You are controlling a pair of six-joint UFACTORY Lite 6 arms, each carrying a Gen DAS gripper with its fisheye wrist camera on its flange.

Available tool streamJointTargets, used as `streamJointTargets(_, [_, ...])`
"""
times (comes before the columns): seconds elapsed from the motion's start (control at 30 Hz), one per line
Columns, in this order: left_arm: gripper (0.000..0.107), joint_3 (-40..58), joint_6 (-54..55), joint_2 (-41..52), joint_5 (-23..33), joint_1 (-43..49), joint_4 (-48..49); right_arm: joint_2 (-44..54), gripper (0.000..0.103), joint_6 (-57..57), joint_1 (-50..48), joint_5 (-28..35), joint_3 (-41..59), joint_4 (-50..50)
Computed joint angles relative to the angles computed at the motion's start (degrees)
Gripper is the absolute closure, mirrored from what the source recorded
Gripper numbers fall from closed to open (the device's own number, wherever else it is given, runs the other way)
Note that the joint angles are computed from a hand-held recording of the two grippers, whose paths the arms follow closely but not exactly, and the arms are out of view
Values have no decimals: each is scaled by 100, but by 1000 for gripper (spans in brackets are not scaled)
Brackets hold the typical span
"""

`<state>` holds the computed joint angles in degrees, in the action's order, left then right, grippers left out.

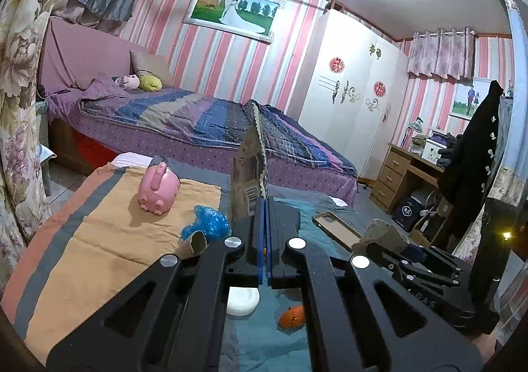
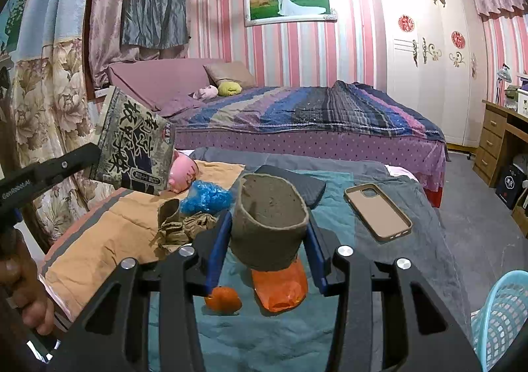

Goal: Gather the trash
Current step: 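Lift the wrapper and cup and carry both tools over the blue wastebasket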

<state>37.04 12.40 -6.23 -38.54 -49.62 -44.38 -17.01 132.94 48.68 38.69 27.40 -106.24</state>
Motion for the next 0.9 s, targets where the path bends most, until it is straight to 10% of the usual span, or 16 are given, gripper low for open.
streamJointTargets(0.9, [107, 407, 535, 514, -416, -359, -737, -555, 60, -326, -52, 95, -237, 302])
